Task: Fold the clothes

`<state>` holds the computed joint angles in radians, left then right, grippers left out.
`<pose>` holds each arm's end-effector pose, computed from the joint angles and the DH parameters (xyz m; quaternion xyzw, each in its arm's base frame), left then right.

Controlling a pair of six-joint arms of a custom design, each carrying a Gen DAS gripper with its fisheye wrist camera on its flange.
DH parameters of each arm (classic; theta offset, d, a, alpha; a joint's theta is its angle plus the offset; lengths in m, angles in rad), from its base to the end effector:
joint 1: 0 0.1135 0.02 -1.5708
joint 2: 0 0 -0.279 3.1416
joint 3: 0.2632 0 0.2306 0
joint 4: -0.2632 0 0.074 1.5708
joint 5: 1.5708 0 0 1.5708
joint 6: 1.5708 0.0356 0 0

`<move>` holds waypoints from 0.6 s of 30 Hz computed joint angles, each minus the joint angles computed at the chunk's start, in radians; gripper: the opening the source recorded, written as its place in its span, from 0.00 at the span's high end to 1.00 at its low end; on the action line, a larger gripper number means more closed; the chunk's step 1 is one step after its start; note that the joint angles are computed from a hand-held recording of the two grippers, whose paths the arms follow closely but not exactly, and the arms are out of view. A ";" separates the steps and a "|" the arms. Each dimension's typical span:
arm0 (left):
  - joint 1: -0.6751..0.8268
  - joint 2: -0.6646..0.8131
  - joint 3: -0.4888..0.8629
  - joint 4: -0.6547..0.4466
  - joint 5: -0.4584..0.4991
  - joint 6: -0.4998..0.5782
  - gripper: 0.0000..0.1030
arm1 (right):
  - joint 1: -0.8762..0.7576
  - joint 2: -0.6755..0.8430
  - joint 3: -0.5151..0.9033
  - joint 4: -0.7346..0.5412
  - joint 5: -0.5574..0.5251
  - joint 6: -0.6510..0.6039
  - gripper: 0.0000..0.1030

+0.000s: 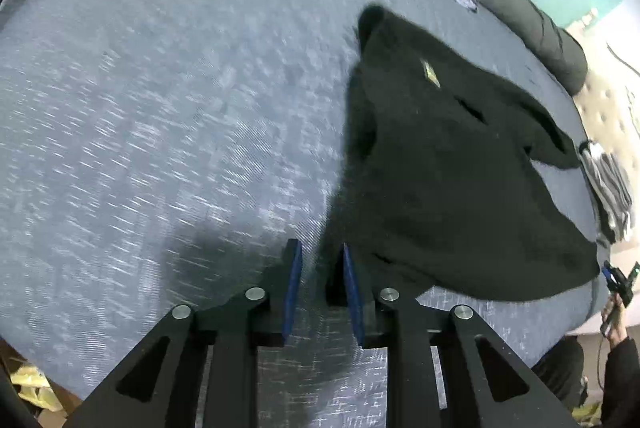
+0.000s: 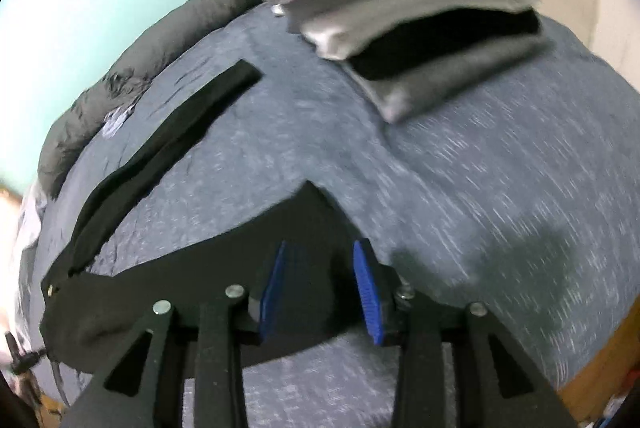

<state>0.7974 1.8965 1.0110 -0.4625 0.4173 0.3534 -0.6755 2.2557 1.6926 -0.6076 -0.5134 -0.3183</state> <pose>0.2340 0.2190 0.1395 -0.1916 0.9535 -0.1135 0.2033 0.3681 -0.2726 0.1647 0.1188 0.9418 0.1271 0.2876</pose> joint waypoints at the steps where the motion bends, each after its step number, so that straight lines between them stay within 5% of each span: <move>1: 0.004 -0.018 -0.004 0.004 -0.002 -0.003 0.78 | 0.017 -0.001 0.003 0.001 0.005 -0.001 0.64; 11: -0.155 -0.083 0.067 -0.038 0.025 -0.077 0.76 | 0.294 0.061 0.055 -0.059 0.081 -0.161 0.52; 18: -0.348 -0.012 0.081 0.069 0.001 -0.222 0.75 | 0.475 0.137 0.094 -0.094 0.114 -0.241 0.52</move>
